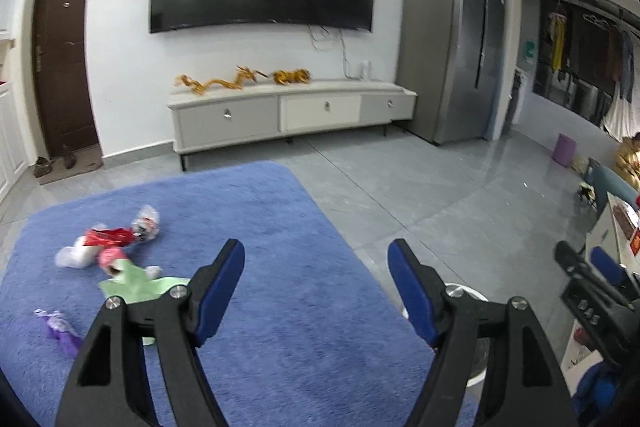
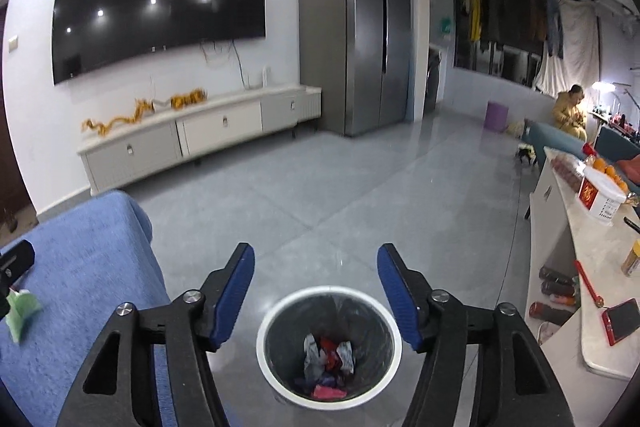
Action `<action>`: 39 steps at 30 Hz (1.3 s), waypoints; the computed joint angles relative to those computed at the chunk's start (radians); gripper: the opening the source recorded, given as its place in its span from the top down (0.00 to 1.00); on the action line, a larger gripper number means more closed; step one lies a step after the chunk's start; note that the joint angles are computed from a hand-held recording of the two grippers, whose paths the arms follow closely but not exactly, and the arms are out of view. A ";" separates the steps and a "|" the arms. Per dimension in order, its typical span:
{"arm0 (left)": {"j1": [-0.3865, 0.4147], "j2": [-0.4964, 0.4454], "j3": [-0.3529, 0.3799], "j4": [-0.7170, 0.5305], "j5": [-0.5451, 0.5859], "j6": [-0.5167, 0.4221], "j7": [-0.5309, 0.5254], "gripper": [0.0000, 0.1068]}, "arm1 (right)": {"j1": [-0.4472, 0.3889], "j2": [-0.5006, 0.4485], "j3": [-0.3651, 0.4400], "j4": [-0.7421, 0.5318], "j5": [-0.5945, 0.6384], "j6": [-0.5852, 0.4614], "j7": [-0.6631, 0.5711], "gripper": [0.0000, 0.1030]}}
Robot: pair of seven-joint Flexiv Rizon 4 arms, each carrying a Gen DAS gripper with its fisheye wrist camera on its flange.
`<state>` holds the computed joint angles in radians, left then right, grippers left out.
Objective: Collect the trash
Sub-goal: 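Move both open grippers back toward the remaining wrappers on the rug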
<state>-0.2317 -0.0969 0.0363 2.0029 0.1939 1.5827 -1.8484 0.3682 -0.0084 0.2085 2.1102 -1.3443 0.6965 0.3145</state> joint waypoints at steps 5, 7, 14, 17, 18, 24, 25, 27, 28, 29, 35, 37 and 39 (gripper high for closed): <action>-0.031 0.043 0.077 -0.034 0.254 -0.025 -0.250 0.29 | 0.026 0.033 0.031 0.007 -0.049 -0.060 0.018 0.31; -0.016 0.077 0.070 -0.027 0.325 -0.031 -0.312 0.28 | 0.035 0.049 0.042 0.012 -0.074 -0.078 0.023 0.30; 0.074 0.187 -0.010 -0.005 0.504 -0.051 -0.452 0.21 | 0.064 0.086 0.079 0.011 -0.127 -0.138 0.024 0.24; 0.140 0.243 -0.069 0.003 0.591 -0.058 -0.540 0.14 | 0.073 0.102 0.090 0.015 -0.144 -0.151 0.026 0.23; 0.152 0.263 -0.079 0.013 0.593 -0.056 -0.542 0.14 | 0.076 0.105 0.093 0.015 -0.146 -0.155 0.025 0.23; 0.244 0.355 -0.140 0.075 0.589 -0.042 -0.551 0.04 | 0.085 0.131 0.110 0.025 -0.160 -0.172 0.027 0.21; 0.262 0.373 -0.153 0.086 0.587 -0.039 -0.556 0.04 | 0.088 0.133 0.115 0.024 -0.160 -0.180 0.027 0.20; 0.296 0.401 -0.177 0.105 0.577 -0.033 -0.555 0.04 | 0.091 0.137 0.118 0.026 -0.167 -0.184 0.029 0.19; 0.313 0.407 -0.188 0.112 0.569 -0.030 -0.550 0.04 | 0.094 0.136 0.122 0.025 -0.170 -0.188 0.030 0.19; 0.327 0.416 -0.197 0.120 0.558 -0.029 -0.543 0.04 | 0.095 0.142 0.124 0.031 -0.173 -0.190 0.032 0.19; 0.428 0.471 -0.274 0.161 0.512 -0.007 -0.527 0.04 | 0.103 0.155 0.135 0.031 -0.181 -0.204 0.023 0.17; 0.455 0.488 -0.291 0.180 0.495 0.005 -0.520 0.04 | 0.104 0.159 0.138 0.032 -0.185 -0.205 0.023 0.17; 0.471 0.494 -0.299 0.192 0.469 0.016 -0.502 0.04 | 0.105 0.161 0.139 0.031 -0.188 -0.206 0.022 0.17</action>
